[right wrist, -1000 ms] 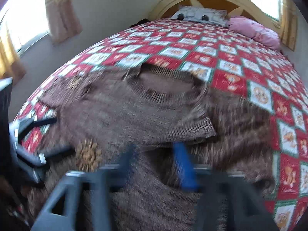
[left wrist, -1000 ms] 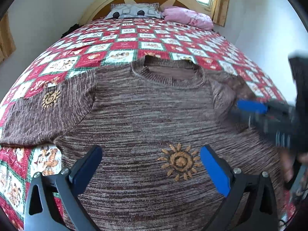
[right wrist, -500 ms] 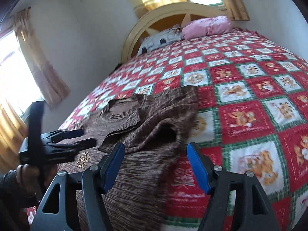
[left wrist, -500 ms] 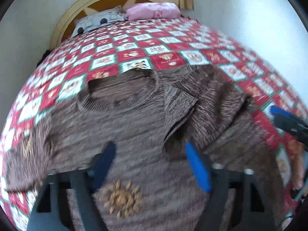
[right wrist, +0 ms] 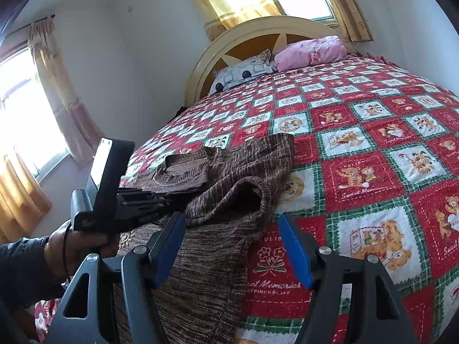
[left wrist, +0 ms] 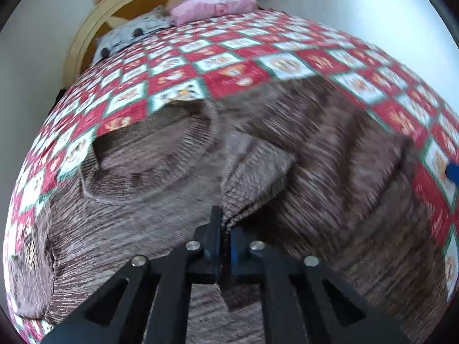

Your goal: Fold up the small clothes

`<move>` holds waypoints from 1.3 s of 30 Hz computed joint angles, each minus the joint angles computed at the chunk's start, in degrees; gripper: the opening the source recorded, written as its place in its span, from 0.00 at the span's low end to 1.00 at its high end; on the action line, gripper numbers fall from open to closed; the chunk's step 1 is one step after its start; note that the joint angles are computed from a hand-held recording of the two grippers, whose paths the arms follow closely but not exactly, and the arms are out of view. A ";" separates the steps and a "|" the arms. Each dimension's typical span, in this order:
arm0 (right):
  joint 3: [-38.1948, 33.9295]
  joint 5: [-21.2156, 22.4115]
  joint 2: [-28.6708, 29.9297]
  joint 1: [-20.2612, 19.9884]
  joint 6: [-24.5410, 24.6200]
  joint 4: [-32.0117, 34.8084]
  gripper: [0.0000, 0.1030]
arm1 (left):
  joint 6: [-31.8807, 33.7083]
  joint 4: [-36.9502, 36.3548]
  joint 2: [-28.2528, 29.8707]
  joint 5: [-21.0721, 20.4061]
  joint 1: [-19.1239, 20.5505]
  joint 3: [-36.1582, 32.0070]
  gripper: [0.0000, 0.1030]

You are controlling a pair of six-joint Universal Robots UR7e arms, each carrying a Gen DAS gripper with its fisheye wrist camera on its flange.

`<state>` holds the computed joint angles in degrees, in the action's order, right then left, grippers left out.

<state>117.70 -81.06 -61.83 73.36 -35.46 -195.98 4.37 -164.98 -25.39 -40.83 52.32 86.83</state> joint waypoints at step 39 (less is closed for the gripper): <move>-3.29 -7.71 2.14 1.65 -1.47 5.62 0.71 | -23.24 0.50 -5.95 9.07 3.81 4.59 0.65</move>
<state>114.41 -88.77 -59.68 75.01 -36.94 -190.36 -18.87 -164.48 -31.34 -31.76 56.12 91.42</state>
